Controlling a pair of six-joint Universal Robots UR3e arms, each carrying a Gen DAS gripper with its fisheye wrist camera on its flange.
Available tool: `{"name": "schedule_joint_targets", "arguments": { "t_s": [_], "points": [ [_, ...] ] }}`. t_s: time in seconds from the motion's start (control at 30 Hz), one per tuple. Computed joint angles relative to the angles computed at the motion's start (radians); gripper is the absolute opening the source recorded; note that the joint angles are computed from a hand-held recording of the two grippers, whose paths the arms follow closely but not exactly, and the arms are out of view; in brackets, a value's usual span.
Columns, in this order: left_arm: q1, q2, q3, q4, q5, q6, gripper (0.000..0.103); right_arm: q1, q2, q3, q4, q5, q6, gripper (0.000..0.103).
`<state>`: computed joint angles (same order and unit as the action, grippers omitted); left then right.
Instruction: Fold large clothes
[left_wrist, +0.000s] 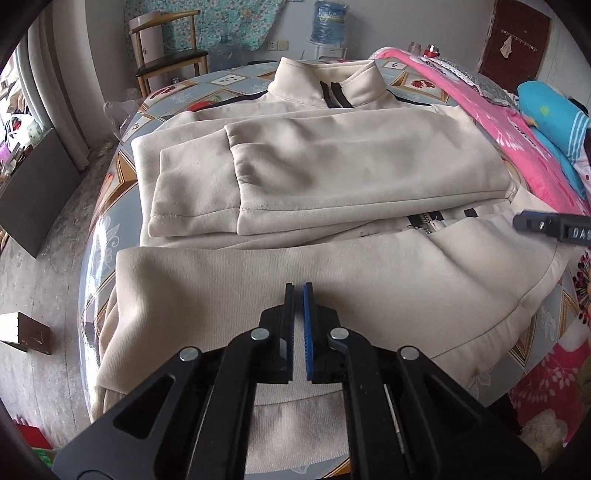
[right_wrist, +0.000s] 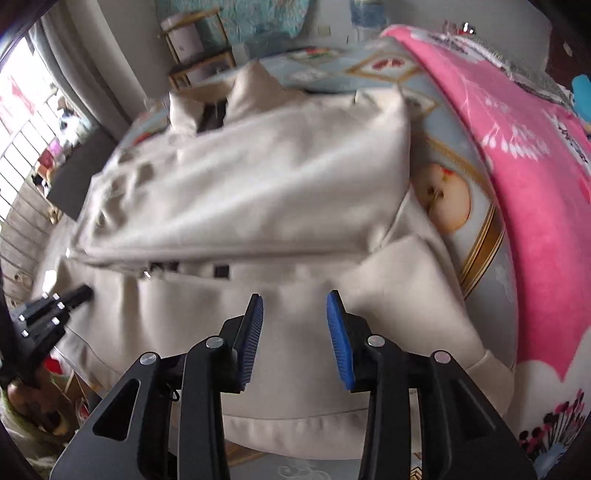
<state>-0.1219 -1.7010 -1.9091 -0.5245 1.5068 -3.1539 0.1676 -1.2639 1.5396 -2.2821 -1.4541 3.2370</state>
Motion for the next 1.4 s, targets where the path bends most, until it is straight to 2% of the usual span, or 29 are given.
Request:
{"name": "schedule_joint_targets", "arguments": {
  "t_s": [0.1, 0.17, 0.2, 0.23, 0.4, 0.53, 0.57, 0.63, 0.7, 0.83, 0.93, 1.03, 1.1, 1.27, 1.3, 1.37, 1.4],
  "points": [
    [-0.004, -0.006, 0.004, 0.004, 0.009, -0.009, 0.006, 0.062, 0.039, -0.016, -0.037, -0.094, -0.038, 0.037],
    [-0.010, -0.007, 0.000, 0.014, 0.019, -0.016, 0.006, 0.075, 0.050, -0.028, -0.045, -0.107, -0.046, 0.022],
    [-0.012, -0.009, -0.002, 0.023, 0.023, -0.018, 0.005, 0.081, 0.053, -0.036, -0.040, -0.116, -0.046, 0.009],
    [-0.014, -0.011, -0.003, 0.029, 0.027, -0.019, 0.005, 0.090, 0.057, -0.048, -0.032, -0.136, -0.043, 0.006],
    [0.003, -0.018, 0.004, 0.033, 0.010, -0.020, 0.001, 0.094, 0.026, -0.060, -0.098, -0.169, -0.002, 0.004],
    [0.013, -0.037, 0.019, 0.044, 0.007, -0.027, 0.000, 0.083, 0.074, -0.096, -0.111, -0.192, 0.011, 0.004],
    [0.013, -0.040, 0.021, 0.048, 0.009, -0.027, 0.000, 0.089, 0.100, -0.100, -0.117, -0.216, 0.015, 0.004],
    [0.007, -0.045, 0.022, 0.055, 0.018, -0.022, 0.000, 0.127, 0.164, -0.101, -0.159, -0.352, 0.018, 0.003],
    [0.002, -0.046, 0.018, 0.064, 0.025, -0.016, 0.000, 0.114, 0.146, -0.080, -0.170, -0.330, 0.044, 0.003],
    [0.001, -0.047, 0.014, 0.073, 0.029, -0.012, 0.000, 0.040, -0.003, 0.026, -0.202, -0.160, 0.055, 0.003],
    [0.004, -0.045, 0.011, 0.076, 0.023, -0.009, 0.000, 0.038, -0.085, 0.049, -0.183, -0.009, -0.024, 0.006],
    [0.006, -0.043, 0.004, 0.084, 0.018, -0.004, 0.000, 0.093, -0.065, 0.004, -0.111, 0.149, -0.101, 0.007],
    [0.009, -0.040, -0.001, 0.088, 0.014, -0.005, 0.000, 0.159, 0.003, -0.059, -0.080, 0.151, -0.126, 0.007],
    [0.013, -0.036, -0.010, 0.097, 0.006, 0.011, 0.000, 0.272, 0.238, -0.280, -0.013, 0.026, -0.109, 0.007],
    [0.016, -0.030, -0.011, 0.092, 0.006, 0.016, 0.000, 0.267, 0.257, -0.285, -0.054, 0.036, -0.101, 0.007],
    [0.022, 0.010, -0.034, 0.101, 0.006, 0.021, 0.000, 0.247, 0.281, -0.315, -0.049, 0.065, -0.079, 0.007],
    [0.036, 0.055, -0.068, 0.123, -0.028, 0.038, 0.000, 0.236, 0.288, -0.319, -0.053, 0.085, -0.066, 0.007]
  ]
}}
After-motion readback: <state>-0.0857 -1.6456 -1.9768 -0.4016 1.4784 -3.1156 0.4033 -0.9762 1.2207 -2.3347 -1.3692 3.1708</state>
